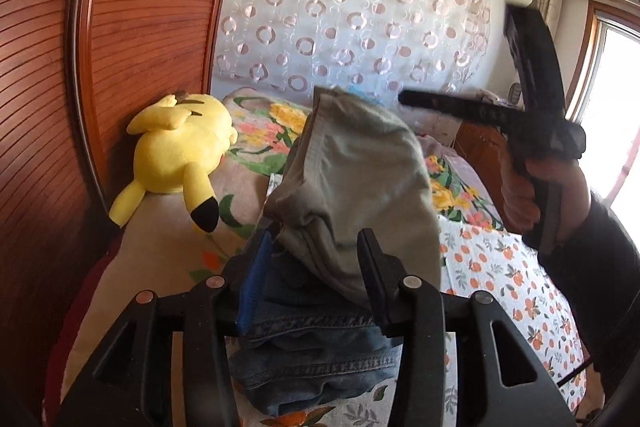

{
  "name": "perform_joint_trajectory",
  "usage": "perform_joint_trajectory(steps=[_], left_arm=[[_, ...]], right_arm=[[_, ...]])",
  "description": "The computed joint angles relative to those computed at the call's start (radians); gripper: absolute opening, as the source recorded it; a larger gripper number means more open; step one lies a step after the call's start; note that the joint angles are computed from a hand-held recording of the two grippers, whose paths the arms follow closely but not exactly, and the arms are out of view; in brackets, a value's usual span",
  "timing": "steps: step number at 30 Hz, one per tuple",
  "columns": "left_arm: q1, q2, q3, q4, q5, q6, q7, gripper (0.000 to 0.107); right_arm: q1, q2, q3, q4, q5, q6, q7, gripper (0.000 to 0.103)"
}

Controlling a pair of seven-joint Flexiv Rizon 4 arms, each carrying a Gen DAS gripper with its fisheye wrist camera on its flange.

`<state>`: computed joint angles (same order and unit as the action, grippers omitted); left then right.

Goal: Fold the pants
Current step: 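Lift the folded pants with both tools and carry them onto the jeans stack, then lower the pants onto the jeans stack and open both tools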

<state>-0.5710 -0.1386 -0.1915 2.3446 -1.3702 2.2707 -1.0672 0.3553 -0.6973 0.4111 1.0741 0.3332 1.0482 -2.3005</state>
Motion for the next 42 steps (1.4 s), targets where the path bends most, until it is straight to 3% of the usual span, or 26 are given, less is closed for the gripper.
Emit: perform_joint_trajectory(steps=[4,7,9,13,19,24,28,34,38,42], left_arm=[[0.010,-0.008,0.009,-0.012,0.066,0.009,-0.002,0.046],[0.010,-0.029,0.007,-0.046,0.056,-0.001,0.052,0.046],[-0.004,-0.070,-0.015,-0.118,-0.091,0.016,0.208,0.046],[0.017,-0.110,-0.049,-0.183,-0.244,0.017,0.351,0.046],[0.037,-0.106,-0.067,-0.168,-0.272,-0.009,0.346,0.046],[0.030,-0.105,-0.086,-0.189,-0.309,0.019,0.387,0.046],[0.020,-0.103,-0.093,-0.198,-0.309,0.041,0.411,0.051],[-0.011,-0.103,-0.088,-0.195,-0.253,0.073,0.371,0.078],[-0.032,-0.124,-0.102,-0.236,-0.270,0.119,0.412,0.086],[-0.046,-0.141,-0.117,-0.272,-0.283,0.141,0.449,0.087]], right_arm=[[-0.036,0.050,0.027,0.100,0.039,0.018,-0.045,0.046],[-0.039,0.055,0.021,0.112,0.043,0.004,-0.038,0.046],[-0.027,0.039,0.004,0.089,0.032,-0.012,-0.011,0.046],[0.001,-0.007,-0.022,0.019,0.002,-0.054,0.047,0.046],[0.013,-0.038,-0.025,-0.018,-0.008,-0.081,0.072,0.046],[-0.004,-0.007,-0.017,0.033,0.012,-0.042,0.072,0.046],[-0.025,0.050,-0.005,0.133,0.034,0.042,0.065,0.046],[-0.078,0.150,0.029,0.296,0.075,0.159,0.054,0.046],[-0.112,0.219,0.045,0.405,0.102,0.232,0.062,0.046],[-0.143,0.290,0.056,0.508,0.132,0.297,0.080,0.046]])
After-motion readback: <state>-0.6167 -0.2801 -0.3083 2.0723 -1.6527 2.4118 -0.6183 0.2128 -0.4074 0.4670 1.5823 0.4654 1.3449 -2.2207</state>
